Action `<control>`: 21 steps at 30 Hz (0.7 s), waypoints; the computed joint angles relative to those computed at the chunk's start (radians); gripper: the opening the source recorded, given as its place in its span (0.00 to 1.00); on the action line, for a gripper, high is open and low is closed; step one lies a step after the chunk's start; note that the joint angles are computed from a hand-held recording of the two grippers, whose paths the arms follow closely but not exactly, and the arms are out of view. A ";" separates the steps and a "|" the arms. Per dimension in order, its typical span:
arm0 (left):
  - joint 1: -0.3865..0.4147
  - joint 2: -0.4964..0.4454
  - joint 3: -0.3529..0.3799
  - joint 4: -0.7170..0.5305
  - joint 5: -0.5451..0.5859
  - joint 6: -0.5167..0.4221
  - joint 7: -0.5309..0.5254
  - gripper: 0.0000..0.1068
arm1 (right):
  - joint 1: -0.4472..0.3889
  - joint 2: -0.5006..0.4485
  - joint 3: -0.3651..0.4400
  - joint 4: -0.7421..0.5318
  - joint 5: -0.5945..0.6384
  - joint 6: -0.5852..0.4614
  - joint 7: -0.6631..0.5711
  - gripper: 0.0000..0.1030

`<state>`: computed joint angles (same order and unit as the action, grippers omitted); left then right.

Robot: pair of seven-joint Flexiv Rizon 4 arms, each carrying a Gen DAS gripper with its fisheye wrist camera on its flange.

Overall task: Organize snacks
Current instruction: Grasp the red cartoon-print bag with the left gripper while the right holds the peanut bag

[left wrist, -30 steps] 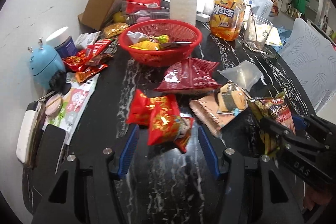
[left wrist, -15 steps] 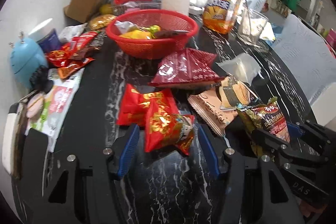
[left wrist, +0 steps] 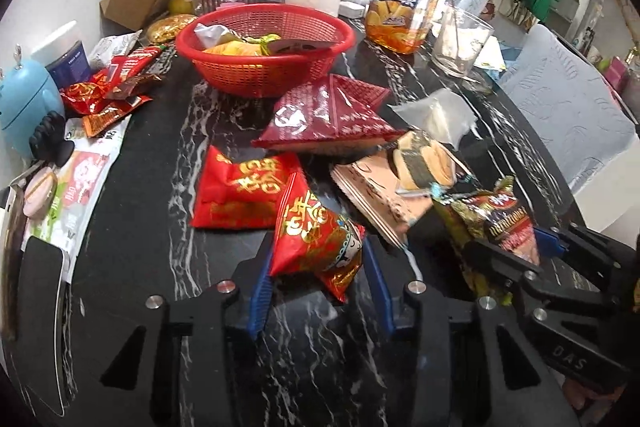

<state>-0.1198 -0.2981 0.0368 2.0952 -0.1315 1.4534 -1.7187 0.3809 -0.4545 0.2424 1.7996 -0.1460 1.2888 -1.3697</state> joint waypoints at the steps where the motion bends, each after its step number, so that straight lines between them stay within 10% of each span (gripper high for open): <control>1: 0.007 0.006 -0.013 0.009 -0.010 0.000 0.010 0.37 | 0.000 0.002 0.001 0.003 0.002 0.002 0.001 0.41; 11: 0.015 0.058 -0.074 0.094 -0.087 0.022 0.074 0.29 | -0.018 0.048 0.021 0.074 0.030 0.033 -0.016 0.41; 21: -0.156 0.059 0.168 -0.014 0.285 -0.121 -0.282 0.30 | -0.021 0.085 0.023 0.126 0.046 0.049 0.006 0.41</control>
<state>-0.2758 -0.2396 0.2048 2.0809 0.1539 1.3329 -2.0002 0.3598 -0.3691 0.2657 1.9251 -0.1000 1.3379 -1.3642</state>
